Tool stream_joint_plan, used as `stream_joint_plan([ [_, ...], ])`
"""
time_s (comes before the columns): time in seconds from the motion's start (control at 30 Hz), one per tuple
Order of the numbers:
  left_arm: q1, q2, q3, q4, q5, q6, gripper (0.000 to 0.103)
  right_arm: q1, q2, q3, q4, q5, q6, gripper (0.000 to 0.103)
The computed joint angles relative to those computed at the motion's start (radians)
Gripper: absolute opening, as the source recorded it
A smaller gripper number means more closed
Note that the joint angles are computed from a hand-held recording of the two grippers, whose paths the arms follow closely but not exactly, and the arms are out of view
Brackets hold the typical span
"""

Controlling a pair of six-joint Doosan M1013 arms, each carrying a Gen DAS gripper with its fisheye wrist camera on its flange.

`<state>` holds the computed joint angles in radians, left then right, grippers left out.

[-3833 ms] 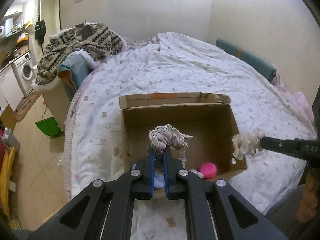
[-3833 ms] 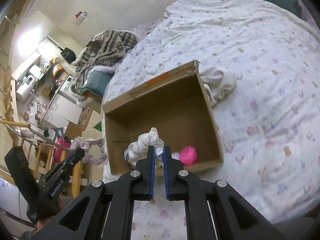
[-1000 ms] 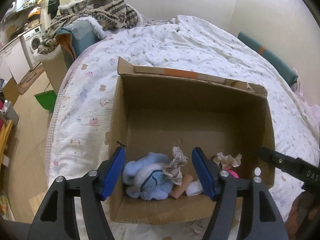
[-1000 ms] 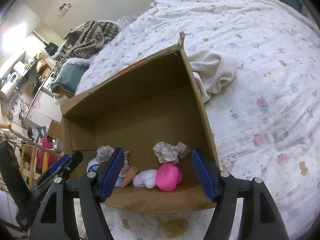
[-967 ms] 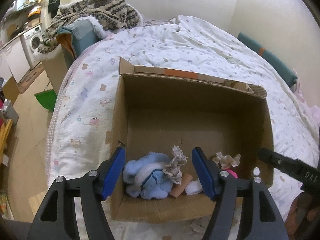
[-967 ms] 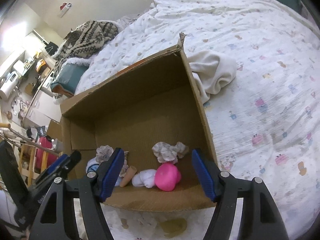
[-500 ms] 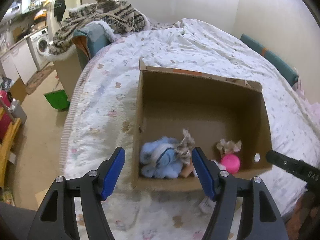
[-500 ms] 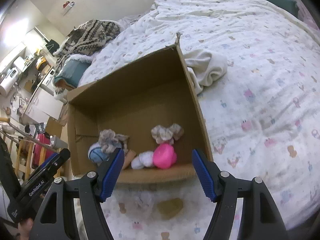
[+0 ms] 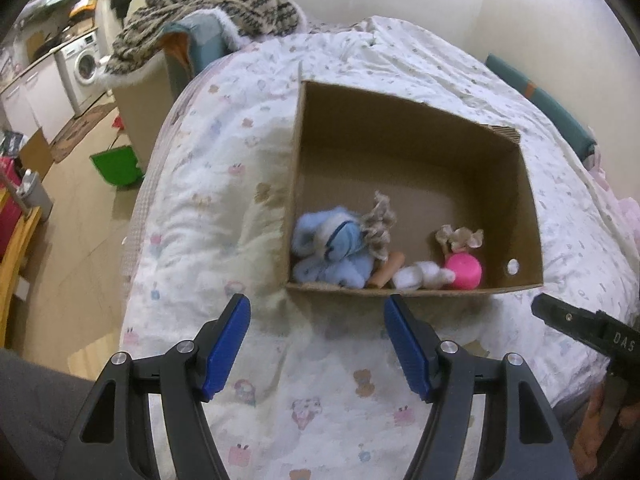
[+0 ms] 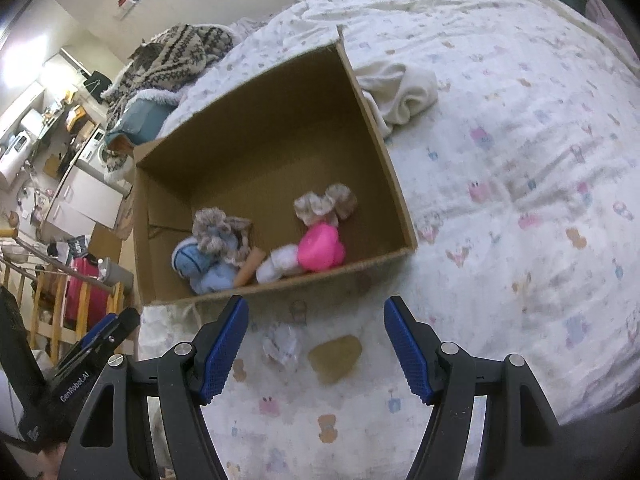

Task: Organize soft objects
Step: 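Withdraw both grippers from the box toward the remaining items, then grasp the clear plastic bag with the left gripper while the right gripper grasps the translucent beige item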

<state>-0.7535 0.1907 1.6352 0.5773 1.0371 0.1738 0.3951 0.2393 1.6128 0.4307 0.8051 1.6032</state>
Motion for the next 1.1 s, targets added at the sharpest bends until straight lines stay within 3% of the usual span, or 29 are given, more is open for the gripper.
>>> stream_joint_plan([
  [0.17, 0.003, 0.007, 0.005, -0.032, 0.048, -0.024, 0.066, -0.013, 0.010, 0.008, 0.048, 0.041, 0.024, 0.074],
  [0.37, 0.021, 0.006, 0.016, -0.077, 0.046, -0.053, 0.066, -0.021, 0.064, -0.014, 0.108, 0.152, 0.053, 0.074],
  [0.5, 0.030, 0.009, 0.019, -0.118, 0.033, -0.042, 0.066, -0.007, 0.101, -0.038, 0.064, 0.208, 0.101, 0.074],
  [0.57, 0.032, 0.011, 0.018, -0.127, 0.028, -0.034, 0.066, 0.004, 0.118, -0.052, 0.026, 0.226, 0.124, 0.069],
  [0.8, 0.038, 0.027, 0.008, -0.167, 0.011, 0.005, 0.066, 0.012, 0.134, -0.065, 0.023, 0.253, 0.095, 0.013],
  [1.1, 0.051, 0.067, -0.015, -0.279, -0.054, 0.153, 0.066, 0.001, 0.069, -0.009, 0.071, 0.257, 0.006, 0.011],
])
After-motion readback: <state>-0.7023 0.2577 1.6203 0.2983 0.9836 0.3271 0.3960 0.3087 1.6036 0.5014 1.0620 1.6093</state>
